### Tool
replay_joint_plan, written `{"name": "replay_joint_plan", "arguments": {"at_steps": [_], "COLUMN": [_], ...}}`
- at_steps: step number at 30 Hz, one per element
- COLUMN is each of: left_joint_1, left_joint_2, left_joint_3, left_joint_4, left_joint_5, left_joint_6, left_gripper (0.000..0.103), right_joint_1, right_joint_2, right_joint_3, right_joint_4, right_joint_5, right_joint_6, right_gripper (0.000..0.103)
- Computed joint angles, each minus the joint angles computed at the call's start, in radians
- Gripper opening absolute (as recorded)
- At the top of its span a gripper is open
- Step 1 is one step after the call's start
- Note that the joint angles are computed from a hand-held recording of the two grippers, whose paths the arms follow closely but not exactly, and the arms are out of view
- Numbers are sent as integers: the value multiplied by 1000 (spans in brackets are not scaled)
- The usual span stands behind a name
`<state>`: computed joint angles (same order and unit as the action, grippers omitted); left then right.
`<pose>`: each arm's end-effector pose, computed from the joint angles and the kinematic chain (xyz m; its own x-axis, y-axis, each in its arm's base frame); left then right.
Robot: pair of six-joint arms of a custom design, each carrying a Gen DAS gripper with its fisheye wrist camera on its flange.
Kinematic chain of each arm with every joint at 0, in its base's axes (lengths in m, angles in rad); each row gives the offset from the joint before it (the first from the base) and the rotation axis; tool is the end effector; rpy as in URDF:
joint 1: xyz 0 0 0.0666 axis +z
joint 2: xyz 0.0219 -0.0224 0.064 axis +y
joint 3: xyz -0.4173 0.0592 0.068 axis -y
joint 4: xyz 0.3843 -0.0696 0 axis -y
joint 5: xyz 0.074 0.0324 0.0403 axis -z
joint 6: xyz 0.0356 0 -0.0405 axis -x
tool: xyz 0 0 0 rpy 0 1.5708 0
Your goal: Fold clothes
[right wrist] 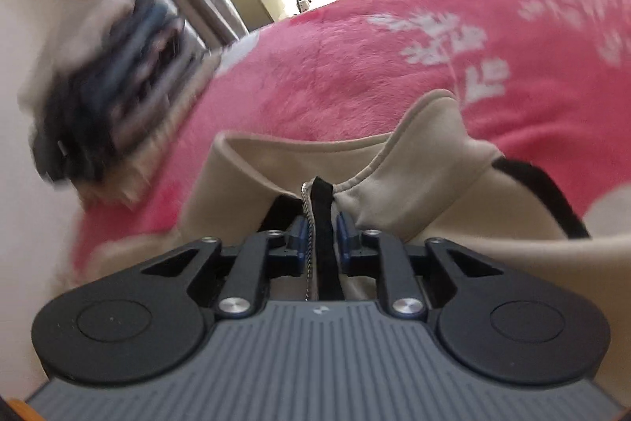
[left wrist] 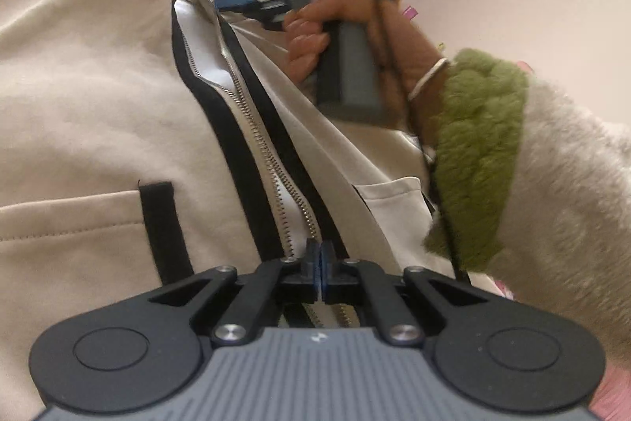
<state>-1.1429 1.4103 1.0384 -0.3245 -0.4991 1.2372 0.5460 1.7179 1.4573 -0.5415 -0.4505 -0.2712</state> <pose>0.2064 -0.4125 0.3461 -0.6980 -0.4688 -0.5413 -0.0398 0.7801 -0.6243 0.5009 0.3220 0.3580 -0.7864 -0.1956 -0.5859 -0.5350 0.6898 0.4878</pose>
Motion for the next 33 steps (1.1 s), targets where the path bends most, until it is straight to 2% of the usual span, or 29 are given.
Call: {"name": "replay_joint_plan", "arguments": {"at_steps": [3,5,9,11,13,15,19,21,23,26,29,33], "left_joint_1": [2,-3,-12,-37,-51,-59,-88,-110,-130,-166,-203,-255], "left_joint_2": [2,1,-4,-7,-14,-20,-28,-24,-5,27,60,107], "left_joint_3": [14,29,63,74,82,96,111,127,159,208,256,307], "left_joint_4": [-17,-52,-121,-164,-194,-221,-226,-238,-254,-281,-308,-349], "left_joint_5": [4,-19,-62,-100,-108,-91,-26,8,54,108,150,141], "left_joint_6": [-6,-3,4,22,25,15,-29,-67,-134,-277,-435,-608], "left_gripper": [10,13,19,23,27,29,32,32,33,33,33,34], "right_joint_1": [-45,-82,-186,-250,-326,-407,-595,-682,-748,-828,-898,-939], "right_joint_2": [-35,-81,-203,-279,-367,-448,-584,-625,-660,-709,-733,-746], "right_joint_3": [-9,-40,-113,-151,-186,-207,-224,-229,-249,-304,-353,-414], "right_joint_4": [0,38,103,101,50,-53,-376,-562,-729,-880,-1011,-1125], "right_joint_5": [-64,-105,-213,-263,-316,-355,-381,-348,-264,-193,-234,-283], "right_joint_6": [-82,-148,-286,-317,-313,-269,-81,61,204,361,471,445], "right_gripper": [37,45,46,46,46,46,47,47,47,47,47,47]}}
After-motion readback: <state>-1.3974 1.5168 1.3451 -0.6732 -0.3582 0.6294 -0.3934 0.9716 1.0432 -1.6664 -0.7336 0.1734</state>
